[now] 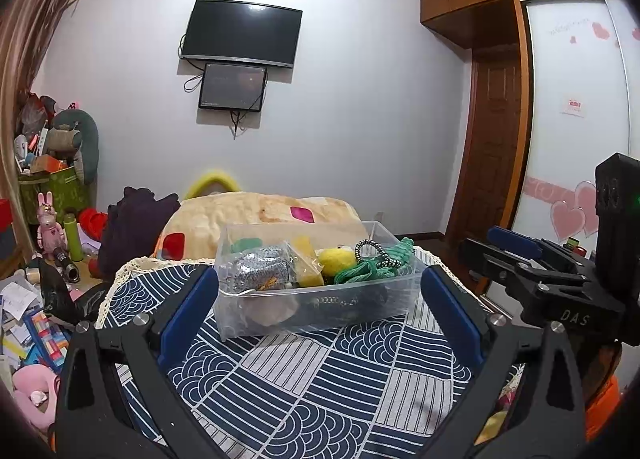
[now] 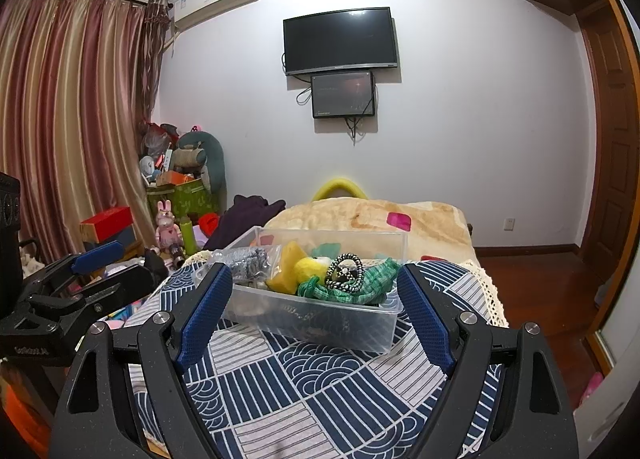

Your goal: Organize soft objects

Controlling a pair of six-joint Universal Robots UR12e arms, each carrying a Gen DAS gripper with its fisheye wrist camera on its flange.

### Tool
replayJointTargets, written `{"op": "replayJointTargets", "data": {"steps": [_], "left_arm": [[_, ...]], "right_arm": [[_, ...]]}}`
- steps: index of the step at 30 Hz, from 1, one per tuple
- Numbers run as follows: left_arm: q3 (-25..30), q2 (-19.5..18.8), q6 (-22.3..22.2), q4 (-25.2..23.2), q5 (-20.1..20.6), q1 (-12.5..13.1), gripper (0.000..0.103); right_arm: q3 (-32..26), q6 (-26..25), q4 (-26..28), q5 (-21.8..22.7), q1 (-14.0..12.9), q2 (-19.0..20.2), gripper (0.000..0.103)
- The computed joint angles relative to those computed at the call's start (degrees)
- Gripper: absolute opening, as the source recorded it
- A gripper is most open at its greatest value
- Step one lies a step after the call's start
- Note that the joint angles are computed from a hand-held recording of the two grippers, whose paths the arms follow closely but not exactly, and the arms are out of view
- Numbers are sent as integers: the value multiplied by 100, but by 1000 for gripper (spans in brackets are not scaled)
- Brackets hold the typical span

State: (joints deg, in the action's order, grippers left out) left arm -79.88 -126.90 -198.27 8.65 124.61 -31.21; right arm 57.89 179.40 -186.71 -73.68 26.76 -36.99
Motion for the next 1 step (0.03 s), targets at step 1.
{"op": "replayJointTargets", "data": {"steps": [1], "left_arm": [[-1,1,1,-2,-6,1,103]], "right_arm": [[2,1,0,-3,1,-1,83]]}}
